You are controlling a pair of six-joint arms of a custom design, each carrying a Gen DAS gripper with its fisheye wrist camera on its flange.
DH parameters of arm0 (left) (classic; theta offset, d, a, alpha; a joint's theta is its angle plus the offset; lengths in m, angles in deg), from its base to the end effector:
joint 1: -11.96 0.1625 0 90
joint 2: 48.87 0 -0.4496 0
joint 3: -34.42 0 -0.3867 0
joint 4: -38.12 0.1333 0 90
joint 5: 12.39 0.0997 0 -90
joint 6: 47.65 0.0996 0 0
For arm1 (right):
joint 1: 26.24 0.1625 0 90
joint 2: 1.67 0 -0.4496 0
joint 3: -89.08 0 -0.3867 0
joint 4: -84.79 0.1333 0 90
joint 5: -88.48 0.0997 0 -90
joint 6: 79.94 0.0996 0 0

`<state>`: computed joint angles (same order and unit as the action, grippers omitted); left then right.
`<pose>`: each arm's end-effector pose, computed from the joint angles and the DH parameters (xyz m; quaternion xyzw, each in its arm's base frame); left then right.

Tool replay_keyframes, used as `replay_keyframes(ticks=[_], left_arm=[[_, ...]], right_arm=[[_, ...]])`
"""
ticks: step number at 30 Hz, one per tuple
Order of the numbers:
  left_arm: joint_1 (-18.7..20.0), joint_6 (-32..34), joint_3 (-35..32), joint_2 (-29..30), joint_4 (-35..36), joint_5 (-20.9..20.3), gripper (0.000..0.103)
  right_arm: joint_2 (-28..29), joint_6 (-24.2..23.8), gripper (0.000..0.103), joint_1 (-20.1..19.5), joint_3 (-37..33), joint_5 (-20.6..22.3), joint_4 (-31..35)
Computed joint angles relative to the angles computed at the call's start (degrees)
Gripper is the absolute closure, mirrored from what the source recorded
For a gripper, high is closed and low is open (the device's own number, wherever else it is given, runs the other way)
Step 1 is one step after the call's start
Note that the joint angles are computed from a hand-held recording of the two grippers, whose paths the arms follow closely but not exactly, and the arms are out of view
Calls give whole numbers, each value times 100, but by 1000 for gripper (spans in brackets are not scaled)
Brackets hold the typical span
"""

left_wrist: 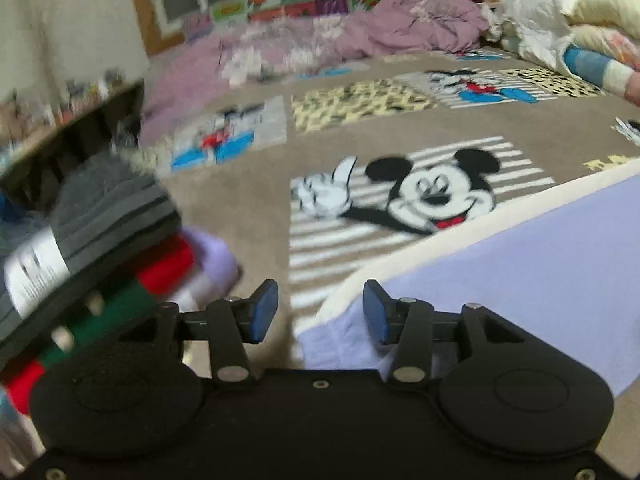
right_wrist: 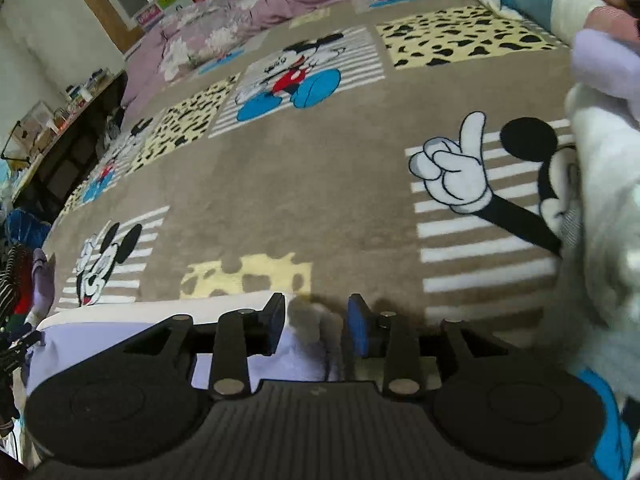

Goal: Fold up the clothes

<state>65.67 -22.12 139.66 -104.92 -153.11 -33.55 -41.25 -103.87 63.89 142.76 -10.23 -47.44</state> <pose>-0.1690 -0.6122 0.2993 0.1680 0.7634 -0.4079 0.4718 0.1202 -0.8556 0.3149 0.1835 -0.9498 0.2219 0.1220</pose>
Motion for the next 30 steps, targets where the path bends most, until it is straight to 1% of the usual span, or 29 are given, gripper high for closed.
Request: replay_keyframes(ticks=[3,5,7,8,9,10,12,13,14,15,16,17,18,19,20,21,23,25,27,28,29,30], left_arm=[[-188,796,-63,213,-448,225,52],[-278,1345,-124,376,-787,414,50],[-366,1980,-215,556,-1198,590,50],[-405,2127,-219,593,-1305,628,50],[-441,2131,-187,588,-1324,633,50],[-477,2134,-154,582,-1343,638,50],[-561,2097,-72,558,-1341,622,50],[-620,1968,5,521,-1237,557,50],[-681,1807,90,481,-1100,472,50],[-741,1663,168,445,-977,386,50],[-803,1452,278,386,-784,252,50],[-866,1249,405,327,-608,77,50],[-927,1100,523,285,-498,-105,50],[-980,986,649,237,-391,-336,50],[-1025,881,776,192,-258,-599,50],[-1064,811,880,181,-153,-835,50],[-1086,768,979,244,5,-1206,50],[-1048,791,948,397,147,-1474,50],[-986,896,827,662,1,-1555,52],[-951,989,793,756,-100,-1613,54],[-919,1138,781,840,-215,-1652,60],[-891,1275,769,906,-254,-1648,62]], right_arm=[[-267,-58,65,-23,459,162,-246],[-427,-103,64,-34,747,250,-330],[-506,-263,59,-23,973,130,-402],[-527,-363,60,-17,1077,32,-484],[-547,-464,70,-11,1180,-67,-567],[-539,-415,88,-10,1243,-220,-729],[-584,85,88,-91,1314,-115,-901],[-618,246,88,-124,1355,-34,-972],[-650,241,86,-120,1445,-62,-1169],[-664,166,78,-86,1541,-221,-1392],[-679,97,74,-62,1625,-311,-1582],[-730,112,74,-86,1717,-160,-1658],[-782,136,70,-115,1809,13,-1723],[-833,187,59,-156,1909,253,-1776],[-882,246,52,-185,2005,456,-1825],[-879,145,47,-179,2064,418,-1868],[-855,-100,51,-134,2186,172,-2025],[-819,-381,64,-93,2322,-101,-2287],[-848,-315,72,-153,2435,-52,-2482],[-858,-300,74,-173,2463,-48,-2519],[-867,-290,74,-192,2492,-49,-2553],[-876,-281,74,-211,2520,-50,-2587]])
